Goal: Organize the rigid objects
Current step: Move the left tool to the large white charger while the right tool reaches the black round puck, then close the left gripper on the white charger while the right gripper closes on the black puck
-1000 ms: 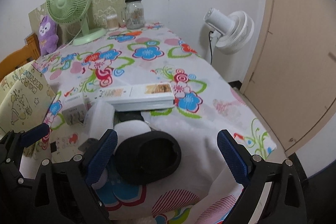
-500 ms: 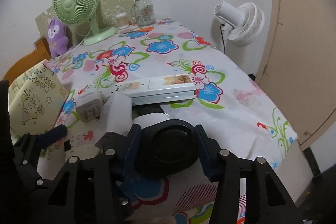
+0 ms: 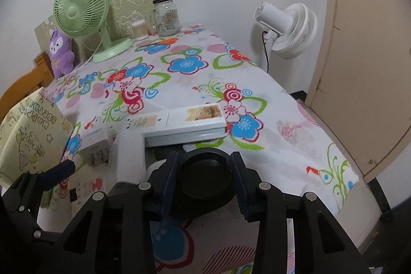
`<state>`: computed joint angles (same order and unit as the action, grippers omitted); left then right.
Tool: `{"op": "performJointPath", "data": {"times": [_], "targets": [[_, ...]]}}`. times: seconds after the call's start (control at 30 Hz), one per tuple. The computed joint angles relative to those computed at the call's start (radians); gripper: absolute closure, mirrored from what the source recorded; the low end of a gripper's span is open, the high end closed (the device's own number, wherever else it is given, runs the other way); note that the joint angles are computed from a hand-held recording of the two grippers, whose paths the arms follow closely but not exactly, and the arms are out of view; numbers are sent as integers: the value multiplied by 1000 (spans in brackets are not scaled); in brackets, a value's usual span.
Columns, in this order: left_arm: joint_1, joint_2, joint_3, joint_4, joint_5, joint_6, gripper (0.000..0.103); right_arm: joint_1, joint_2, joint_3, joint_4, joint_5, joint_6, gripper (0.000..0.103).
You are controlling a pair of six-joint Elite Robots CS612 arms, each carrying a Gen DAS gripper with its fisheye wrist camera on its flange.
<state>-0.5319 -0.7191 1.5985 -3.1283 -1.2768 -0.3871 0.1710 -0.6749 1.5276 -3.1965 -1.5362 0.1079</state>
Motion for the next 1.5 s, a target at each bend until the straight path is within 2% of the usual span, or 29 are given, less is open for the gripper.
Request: {"op": "performJointPath", "data": {"times": [0.17,0.3,0.33,0.4,0.43,0.47,0.53,0.73,0.8,0.83,0.87,1.0,1.27,1.33,1.4,1.43,1.5], "targets": [[-1,9,-25,17,-20,-5,2,-7,1,-10,13,-1,6,59],[-5,18,-42,26,-4,-4,5,-11,3,-16,23,-7,13,59],[-6,19,-42,26,3,-8,8,-13,4,-16,23,-3,17,59],[-6,19,-41,13,2,-1,22,-16,5,-18,25,7,24,59],[-1,19,-40,-4,-33,12,40,-16,6,-19,22,4,23,59],[5,18,-40,-12,-73,7,50,-17,6,-19,19,8,25,59],[4,18,-43,-5,-68,-1,50,-21,6,-21,23,26,40,59],[4,13,-38,1,-72,15,53,-17,3,-20,28,16,37,59],[4,8,-30,-9,-74,16,59,-16,1,-17,24,14,32,59],[1,6,-22,-34,-61,26,68,-15,-1,-16,22,11,32,59],[-4,-1,-14,-42,-36,37,72,-15,-3,-13,17,18,37,59],[1,-3,-9,-55,-53,41,72,-7,-9,-7,3,-7,32,59],[19,0,-15,6,-115,-32,56,1,-9,-11,22,-3,18,59],[26,5,-21,20,-132,-51,57,2,-6,-17,34,-2,17,59],[20,8,-23,30,-87,-42,60,4,-3,-22,45,-6,14,59],[18,11,-26,39,-77,-39,70,5,-1,-25,50,-7,12,59],[19,12,-25,37,-80,-30,75,6,3,-31,61,-3,9,59]]}}
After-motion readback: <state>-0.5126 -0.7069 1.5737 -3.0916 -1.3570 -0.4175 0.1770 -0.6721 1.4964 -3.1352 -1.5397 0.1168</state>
